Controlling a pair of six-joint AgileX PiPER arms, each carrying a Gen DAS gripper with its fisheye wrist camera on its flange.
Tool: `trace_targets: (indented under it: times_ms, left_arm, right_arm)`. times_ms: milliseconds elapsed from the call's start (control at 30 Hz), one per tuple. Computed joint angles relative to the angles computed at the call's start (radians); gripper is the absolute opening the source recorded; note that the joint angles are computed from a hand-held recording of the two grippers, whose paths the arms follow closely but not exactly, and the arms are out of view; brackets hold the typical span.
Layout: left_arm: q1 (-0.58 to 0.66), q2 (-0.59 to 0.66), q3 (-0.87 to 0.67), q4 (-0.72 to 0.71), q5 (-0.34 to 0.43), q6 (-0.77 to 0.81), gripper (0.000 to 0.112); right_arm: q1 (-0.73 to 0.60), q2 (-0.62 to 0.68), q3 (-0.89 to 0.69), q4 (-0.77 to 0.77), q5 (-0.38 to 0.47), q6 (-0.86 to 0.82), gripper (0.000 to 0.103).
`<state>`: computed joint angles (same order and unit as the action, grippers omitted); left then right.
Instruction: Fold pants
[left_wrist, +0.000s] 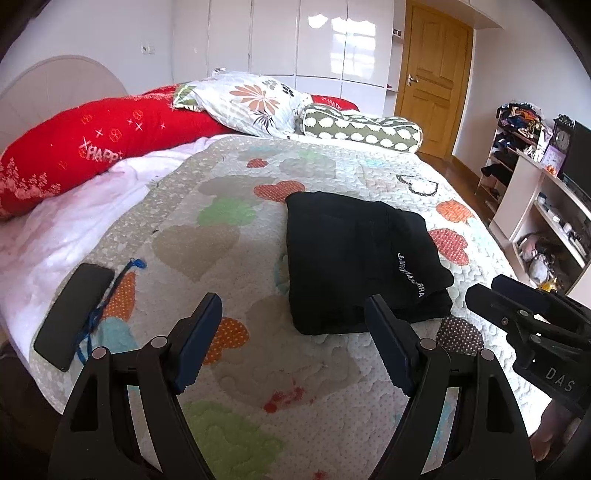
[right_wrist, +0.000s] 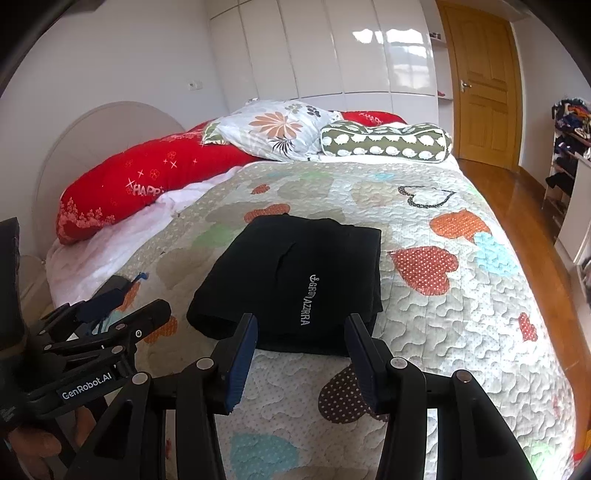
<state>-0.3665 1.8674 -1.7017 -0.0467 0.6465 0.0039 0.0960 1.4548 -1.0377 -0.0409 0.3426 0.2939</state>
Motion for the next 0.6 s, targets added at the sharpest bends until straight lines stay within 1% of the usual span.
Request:
trace_targets:
  times_ms: [167, 267, 367, 467, 600]
  left_arm:
    - [-0.025, -0.031, 0.042, 0.119, -0.042, -0.080, 0.080]
    - [-0.034, -0.054, 0.077, 0.166, -0.075, -0.107, 0.080]
    - [-0.046, -0.071, 0.098, 0.231, -0.089, -0.156, 0.080]
    - [-0.060, -0.101, 0.143, 0.314, -0.138, -0.223, 0.080]
    - [-0.049, -0.123, 0.163, 0.249, -0.164, -0.175, 0.080]
  right_arm:
    - [0.015, -0.006, 0.011, -0.033, -0.004, 0.038, 0.048]
    - [0.018, -0.011, 0.017, -0.035, -0.012, 0.043, 0.048]
    - [0.031, -0.018, 0.023, -0.072, -0.010, 0.085, 0.048]
    - [0.032, -0.025, 0.030, -0.066, -0.011, 0.083, 0.048]
    - [0.014, -0.042, 0.047, 0.003, -0.019, 0.024, 0.048]
